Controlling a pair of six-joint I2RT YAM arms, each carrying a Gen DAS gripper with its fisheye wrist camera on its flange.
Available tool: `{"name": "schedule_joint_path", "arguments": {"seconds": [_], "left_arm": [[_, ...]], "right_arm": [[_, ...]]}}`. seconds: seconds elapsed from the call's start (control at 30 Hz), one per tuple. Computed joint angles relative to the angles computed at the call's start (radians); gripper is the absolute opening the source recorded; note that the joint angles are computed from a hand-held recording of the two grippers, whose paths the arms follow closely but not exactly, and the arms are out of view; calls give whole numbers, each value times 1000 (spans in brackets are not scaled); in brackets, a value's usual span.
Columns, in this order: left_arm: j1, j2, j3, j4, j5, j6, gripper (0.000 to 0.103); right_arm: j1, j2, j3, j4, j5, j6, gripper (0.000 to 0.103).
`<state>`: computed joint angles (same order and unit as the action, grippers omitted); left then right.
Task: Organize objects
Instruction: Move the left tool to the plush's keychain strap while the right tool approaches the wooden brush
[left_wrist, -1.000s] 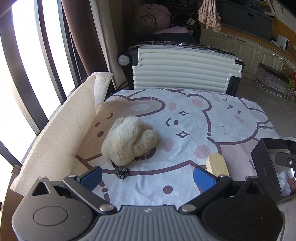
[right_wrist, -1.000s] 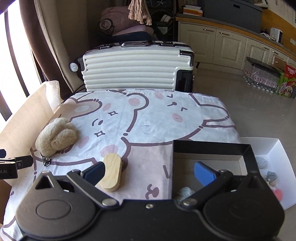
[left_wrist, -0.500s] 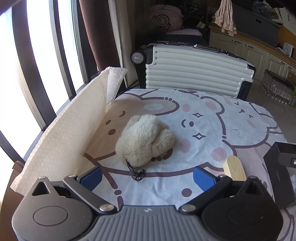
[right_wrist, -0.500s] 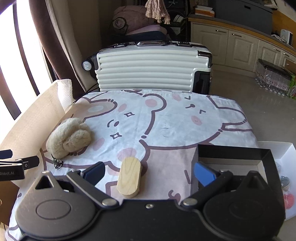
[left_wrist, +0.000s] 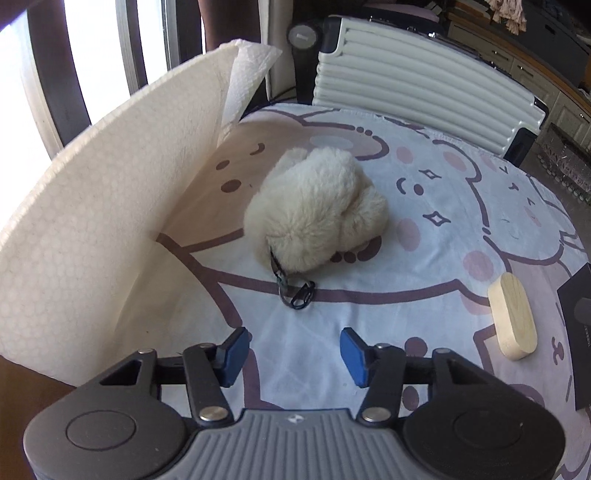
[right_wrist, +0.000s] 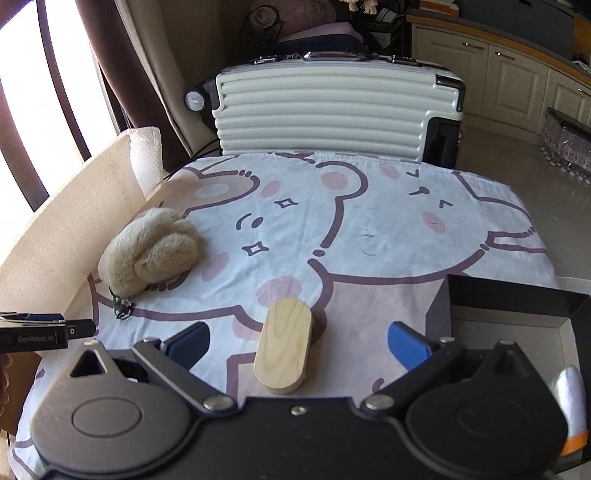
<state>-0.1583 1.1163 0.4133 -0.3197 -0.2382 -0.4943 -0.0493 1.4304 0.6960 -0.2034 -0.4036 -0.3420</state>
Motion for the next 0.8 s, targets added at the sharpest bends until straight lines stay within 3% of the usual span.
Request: {"name": "schedule_joint_path", "arguments": {"seconds": [0.33, 0.63, 0.73, 0.8], "left_arm": [[106, 168, -24, 266, 43, -15, 54], [146, 337, -6, 441, 61, -33, 53], [138, 382, 4, 464, 47, -32, 44], [139, 385, -1, 483, 39, -37, 30]], "right_arm": [[46, 167, 39, 74, 21, 4, 103], [71, 250, 74, 102, 27, 15, 103], [69, 260, 80, 99, 25, 7, 103], [66, 266, 84, 98, 26, 5, 103]]}}
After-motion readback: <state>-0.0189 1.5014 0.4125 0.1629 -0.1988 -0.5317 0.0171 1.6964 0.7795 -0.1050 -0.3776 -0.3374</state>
